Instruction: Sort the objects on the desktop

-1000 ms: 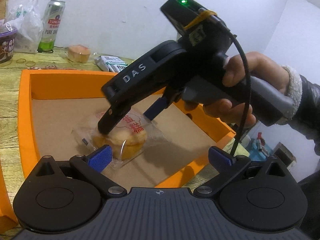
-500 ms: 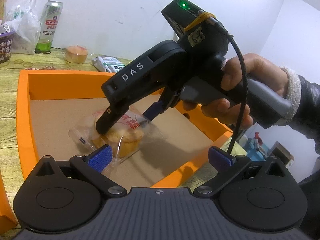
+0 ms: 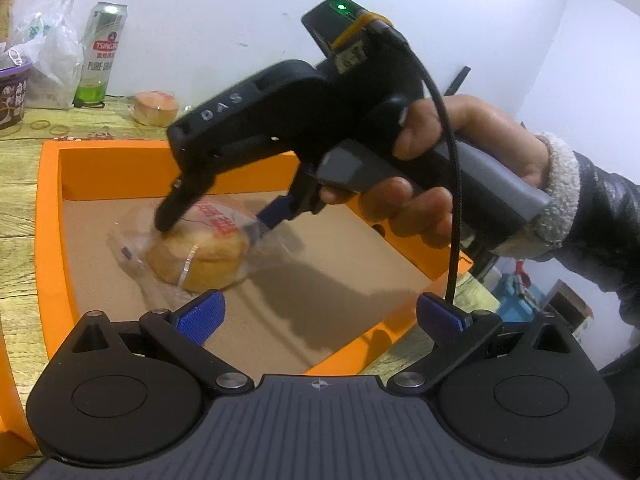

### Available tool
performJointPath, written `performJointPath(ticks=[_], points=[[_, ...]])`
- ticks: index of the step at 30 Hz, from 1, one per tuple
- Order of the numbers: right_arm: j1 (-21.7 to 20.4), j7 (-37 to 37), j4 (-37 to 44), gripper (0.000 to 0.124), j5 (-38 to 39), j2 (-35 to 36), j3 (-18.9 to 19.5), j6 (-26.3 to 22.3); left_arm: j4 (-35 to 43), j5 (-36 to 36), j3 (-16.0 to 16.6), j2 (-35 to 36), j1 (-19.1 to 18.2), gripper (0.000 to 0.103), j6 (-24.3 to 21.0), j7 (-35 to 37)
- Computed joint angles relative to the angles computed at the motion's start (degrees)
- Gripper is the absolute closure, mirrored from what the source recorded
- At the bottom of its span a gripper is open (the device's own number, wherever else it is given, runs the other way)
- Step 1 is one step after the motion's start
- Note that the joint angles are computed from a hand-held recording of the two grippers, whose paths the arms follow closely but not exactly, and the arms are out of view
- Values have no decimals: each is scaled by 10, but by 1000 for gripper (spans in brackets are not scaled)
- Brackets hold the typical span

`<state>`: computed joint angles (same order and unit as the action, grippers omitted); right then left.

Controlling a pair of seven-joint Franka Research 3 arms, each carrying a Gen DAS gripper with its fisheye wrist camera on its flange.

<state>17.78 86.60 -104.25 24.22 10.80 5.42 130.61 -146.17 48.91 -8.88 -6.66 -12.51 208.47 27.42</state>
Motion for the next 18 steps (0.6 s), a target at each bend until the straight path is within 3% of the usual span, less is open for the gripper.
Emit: performJointPath(ticks=[14,18], points=[[14,-23,65,41,6,55,12,11,-11,-13,2,4,6,0,7,9],[4,-26,74,38,43,66,16,9,-16,-22,0,6,10,0,10,11]])
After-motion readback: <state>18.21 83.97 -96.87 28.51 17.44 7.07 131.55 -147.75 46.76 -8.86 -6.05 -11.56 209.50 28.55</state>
